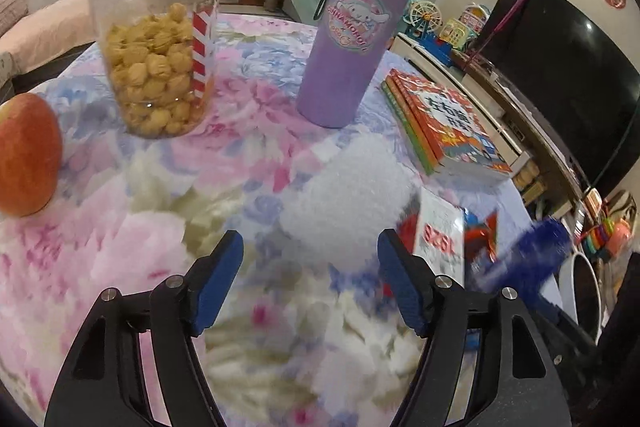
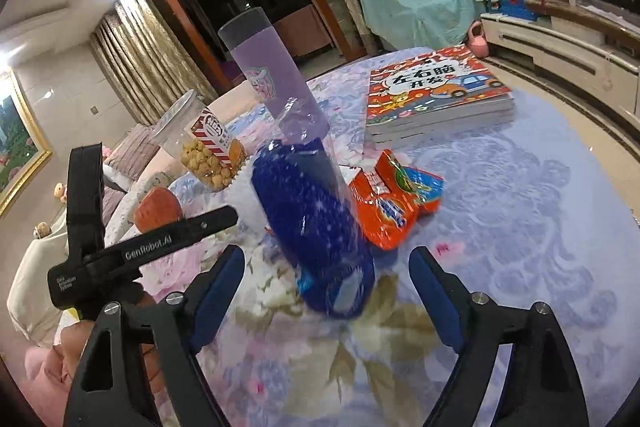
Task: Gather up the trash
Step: 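Grasp the white mesh foam with the left tool while the right tool grasps the blue starry bag, then carry the white mesh foam and blue starry bag toward the trash bin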
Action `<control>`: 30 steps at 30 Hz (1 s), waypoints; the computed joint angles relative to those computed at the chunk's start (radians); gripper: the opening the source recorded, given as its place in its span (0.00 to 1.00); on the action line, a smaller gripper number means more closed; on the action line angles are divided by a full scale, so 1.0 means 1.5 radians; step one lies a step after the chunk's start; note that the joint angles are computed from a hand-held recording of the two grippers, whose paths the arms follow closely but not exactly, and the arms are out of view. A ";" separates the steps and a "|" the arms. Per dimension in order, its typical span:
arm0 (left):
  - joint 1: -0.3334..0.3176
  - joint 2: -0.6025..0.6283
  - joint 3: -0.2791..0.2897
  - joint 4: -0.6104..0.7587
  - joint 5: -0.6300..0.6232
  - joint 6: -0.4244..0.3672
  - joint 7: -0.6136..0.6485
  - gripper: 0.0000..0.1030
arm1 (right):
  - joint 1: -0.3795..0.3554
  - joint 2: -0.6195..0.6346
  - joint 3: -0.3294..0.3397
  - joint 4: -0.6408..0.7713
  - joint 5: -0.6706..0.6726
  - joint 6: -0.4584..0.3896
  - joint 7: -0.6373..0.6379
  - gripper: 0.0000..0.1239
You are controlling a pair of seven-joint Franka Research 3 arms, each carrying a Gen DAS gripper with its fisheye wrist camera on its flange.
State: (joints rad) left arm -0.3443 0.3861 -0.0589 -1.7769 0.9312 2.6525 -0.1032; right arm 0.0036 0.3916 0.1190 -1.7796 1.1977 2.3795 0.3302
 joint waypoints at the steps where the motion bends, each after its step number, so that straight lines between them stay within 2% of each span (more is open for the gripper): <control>1: 0.004 0.007 -0.002 0.008 -0.007 0.000 0.009 0.69 | 0.002 0.009 0.000 0.011 -0.005 -0.003 0.007 0.67; 4: 0.005 0.028 0.002 0.027 -0.009 0.019 0.027 0.67 | 0.001 0.030 0.002 0.033 -0.021 -0.020 0.027 0.59; 5: -0.001 0.035 0.006 0.037 -0.002 0.013 0.033 0.56 | 0.000 0.036 0.003 0.039 -0.027 -0.025 0.034 0.57; 7: -0.002 0.050 0.001 0.056 -0.019 -0.003 0.070 0.34 | -0.004 0.042 0.005 0.043 -0.033 -0.031 0.040 0.44; 10: -0.013 0.047 0.011 0.053 -0.014 0.008 0.069 0.21 | -0.010 0.036 0.009 0.033 -0.030 -0.030 0.029 0.39; 13: -0.027 0.020 0.019 0.024 0.011 0.008 0.040 0.19 | -0.014 0.021 0.009 0.016 -0.023 -0.033 0.017 0.37; 17: -0.036 -0.033 0.010 -0.037 0.050 -0.004 -0.024 0.19 | -0.019 -0.009 0.004 -0.016 -0.006 -0.043 -0.003 0.36; 23: -0.035 -0.104 -0.034 -0.118 0.109 -0.029 -0.135 0.19 | -0.018 -0.046 -0.015 -0.056 0.013 -0.066 -0.029 0.36; 30: -0.049 -0.111 -0.082 -0.121 0.126 -0.060 -0.161 0.19 | -0.024 -0.080 -0.043 -0.096 0.031 -0.086 -0.050 0.36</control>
